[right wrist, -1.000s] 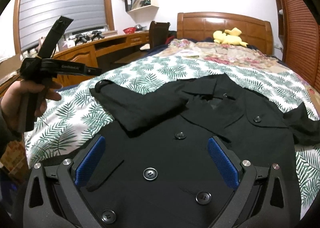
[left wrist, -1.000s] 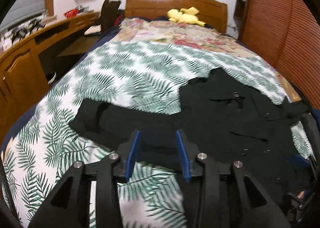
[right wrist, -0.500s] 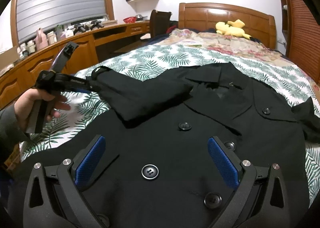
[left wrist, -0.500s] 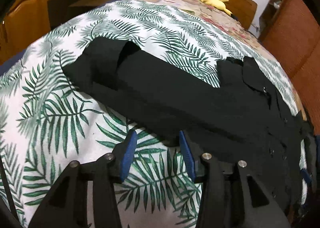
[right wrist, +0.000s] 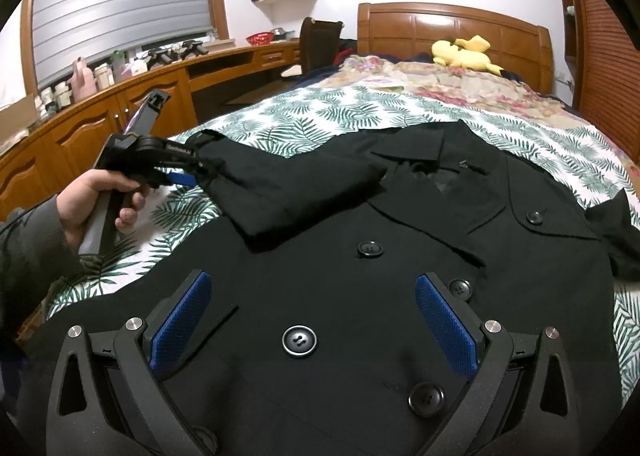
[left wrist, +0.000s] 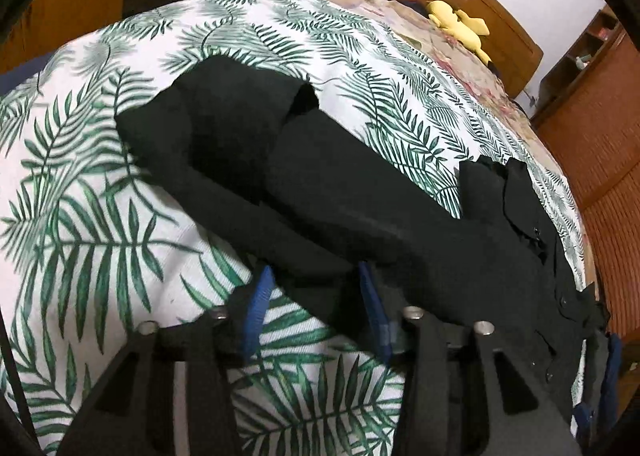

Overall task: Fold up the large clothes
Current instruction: 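Open the left tool to release the sleeve and lift away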

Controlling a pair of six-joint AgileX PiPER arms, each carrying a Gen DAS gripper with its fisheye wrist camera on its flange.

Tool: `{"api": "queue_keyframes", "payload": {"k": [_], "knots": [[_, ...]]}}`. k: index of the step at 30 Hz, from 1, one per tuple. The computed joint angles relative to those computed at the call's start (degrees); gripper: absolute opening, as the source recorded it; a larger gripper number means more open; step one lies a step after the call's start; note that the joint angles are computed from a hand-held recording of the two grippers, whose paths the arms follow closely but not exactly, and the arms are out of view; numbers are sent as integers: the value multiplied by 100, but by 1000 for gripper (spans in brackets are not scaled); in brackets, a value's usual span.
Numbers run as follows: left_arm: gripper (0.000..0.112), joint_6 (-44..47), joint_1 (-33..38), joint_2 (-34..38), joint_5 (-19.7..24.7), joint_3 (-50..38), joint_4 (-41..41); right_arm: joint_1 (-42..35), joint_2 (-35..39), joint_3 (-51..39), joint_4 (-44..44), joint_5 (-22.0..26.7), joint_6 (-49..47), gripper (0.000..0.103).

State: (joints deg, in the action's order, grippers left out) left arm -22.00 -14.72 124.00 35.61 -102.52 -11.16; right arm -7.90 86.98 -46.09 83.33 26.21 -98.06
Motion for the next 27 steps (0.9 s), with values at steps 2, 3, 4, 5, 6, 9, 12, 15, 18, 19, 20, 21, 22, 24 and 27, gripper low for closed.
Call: {"api": "queue_keyframes", "payload": {"k": [2, 3, 4, 5, 6, 9, 12, 15, 18, 19, 20, 21, 22, 24, 27], "knots": [[11, -34, -26, 64, 97, -152, 116, -33, -13, 29, 13, 15, -38, 103], [2, -20, -18, 68, 78, -163, 72, -35, -19, 26, -21, 8, 3, 103], [1, 61, 3, 73, 53, -169, -29, -84, -22, 34, -22, 38, -16, 103], [0, 58, 5, 70, 44, -183, -36, -118, -31, 43, -25, 53, -16, 103], [0, -59, -25, 29, 10, -160, 89, -153, -38, 52, -23, 70, -27, 103], [0, -468, -247, -214, -91, -45, 740, -268, -112, 113, 7, 108, -119, 103], [0, -673, -568, -509, -70, -34, 1226, -401, -233, 170, 0, 167, -190, 103], [0, -810, -963, -783, 94, -157, 1673, -548, -402, 271, -18, 257, -243, 103], [0, -772, -1340, -1044, 225, -302, 1757, -684, -631, 415, -82, 263, -286, 103], [0, -796, -1461, -1114, 254, -325, 1826, -783, -758, 473, -131, 294, -274, 103], [0, -830, -1646, -1188, 314, -386, 1948, -828, -849, 515, -163, 310, -242, 103], [0, -866, -1784, -1225, 358, -448, 2061, -919, -966, 569, -204, 360, -214, 103], [0, -918, -1970, -1277, 406, -497, 2230, -1052, -1096, 617, -257, 443, -186, 103], [0, -1005, -2291, -1345, 478, -579, 2474, -1252, -1286, 660, -376, 541, -86, 103], [0, -1017, -2664, -1356, 580, -744, 2559, -1672, -1282, 457, -973, 1081, 702, 103]]}}
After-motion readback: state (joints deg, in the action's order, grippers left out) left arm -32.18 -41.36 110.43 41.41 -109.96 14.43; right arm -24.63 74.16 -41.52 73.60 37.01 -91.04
